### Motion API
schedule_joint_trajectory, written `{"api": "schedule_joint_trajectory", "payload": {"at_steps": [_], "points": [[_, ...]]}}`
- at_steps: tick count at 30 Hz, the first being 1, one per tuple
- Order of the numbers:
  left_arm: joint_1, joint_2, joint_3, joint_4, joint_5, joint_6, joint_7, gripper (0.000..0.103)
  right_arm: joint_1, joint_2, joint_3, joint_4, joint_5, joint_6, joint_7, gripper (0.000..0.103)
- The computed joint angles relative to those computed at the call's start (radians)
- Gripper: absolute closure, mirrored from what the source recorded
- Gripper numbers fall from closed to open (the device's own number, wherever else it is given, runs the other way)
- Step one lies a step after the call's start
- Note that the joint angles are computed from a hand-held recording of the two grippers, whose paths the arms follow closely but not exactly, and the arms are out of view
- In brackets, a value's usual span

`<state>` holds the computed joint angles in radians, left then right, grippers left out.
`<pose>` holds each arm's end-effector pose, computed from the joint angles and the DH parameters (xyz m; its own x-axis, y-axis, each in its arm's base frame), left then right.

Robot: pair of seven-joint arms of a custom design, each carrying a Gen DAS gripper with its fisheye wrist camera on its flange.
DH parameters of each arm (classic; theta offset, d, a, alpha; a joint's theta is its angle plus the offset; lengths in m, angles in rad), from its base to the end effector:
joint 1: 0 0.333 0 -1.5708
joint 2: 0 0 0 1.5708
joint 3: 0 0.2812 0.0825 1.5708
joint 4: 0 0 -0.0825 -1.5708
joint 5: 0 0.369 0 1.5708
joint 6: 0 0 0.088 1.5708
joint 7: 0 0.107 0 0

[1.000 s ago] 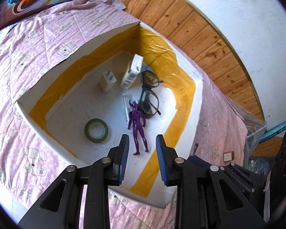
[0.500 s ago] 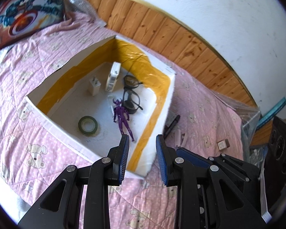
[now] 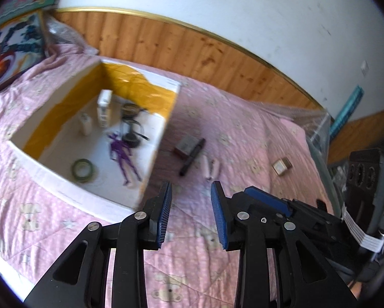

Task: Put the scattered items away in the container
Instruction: 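Withdraw both open tools from the box toward the remaining items, then grasp the pink-and-white item with the right tool while the left tool grasps the black marker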

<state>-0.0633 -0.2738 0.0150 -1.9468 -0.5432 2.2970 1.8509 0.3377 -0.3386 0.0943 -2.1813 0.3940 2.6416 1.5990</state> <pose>0.5120 -0.0350 0.6382 -0.2155 -0.9067 0.3626 -0.7889 -0.0572 -0.6119 0.4558 0.2052 0.5920 0.2711 -0.8930 -0.3591 -0.7582 0.0316 -0.6512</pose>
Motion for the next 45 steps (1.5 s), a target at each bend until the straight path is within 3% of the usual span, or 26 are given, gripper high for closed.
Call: {"api": "schedule_joint_trajectory", "payload": {"at_steps": [6,12,19,22,27,31,34,37,41,45], "points": [[-0.029,0.072,-0.05,0.046,0.033,-0.007,0.004,0.064,-0.04,-0.062,-0.033,-0.123,0.02,0.015,0.035,0.072],[-0.025,0.203,-0.105,0.134,0.119,0.007,-0.056,0.063,-0.058,-0.011,-0.067,-0.131,0.061,0.012,0.017,0.071],[-0.004,0.34,-0.151,0.242,0.241,0.016,-0.14,0.063,-0.077,0.171,-0.1,0.005,0.159,0.019,-0.055,0.066],[0.006,0.393,-0.164,0.288,0.265,0.001,-0.16,0.063,-0.091,0.275,-0.108,0.088,0.266,0.01,-0.124,0.066],[0.015,0.496,-0.184,0.374,0.321,-0.024,-0.196,0.063,-0.14,0.429,-0.081,0.206,0.36,-0.028,-0.195,0.064],[0.025,0.576,-0.196,0.449,0.347,-0.037,-0.229,0.063,-0.165,0.478,-0.048,0.255,0.43,0.0,-0.307,0.061],[0.032,0.629,-0.198,0.503,0.369,-0.041,-0.266,0.063,-0.195,0.523,-0.032,0.319,0.49,-0.057,-0.394,0.062],[0.038,0.666,-0.202,0.537,0.389,-0.041,-0.286,0.063,-0.216,0.562,-0.026,0.385,0.491,-0.147,-0.425,0.071],[0.032,0.699,-0.215,0.566,0.424,-0.025,-0.275,0.062,-0.21,0.532,-0.033,0.374,0.418,-0.138,-0.432,0.074],[0.017,0.718,-0.219,0.581,0.462,0.005,-0.271,0.062,-0.172,0.466,-0.076,0.328,0.139,-0.067,-0.307,0.074]]}}
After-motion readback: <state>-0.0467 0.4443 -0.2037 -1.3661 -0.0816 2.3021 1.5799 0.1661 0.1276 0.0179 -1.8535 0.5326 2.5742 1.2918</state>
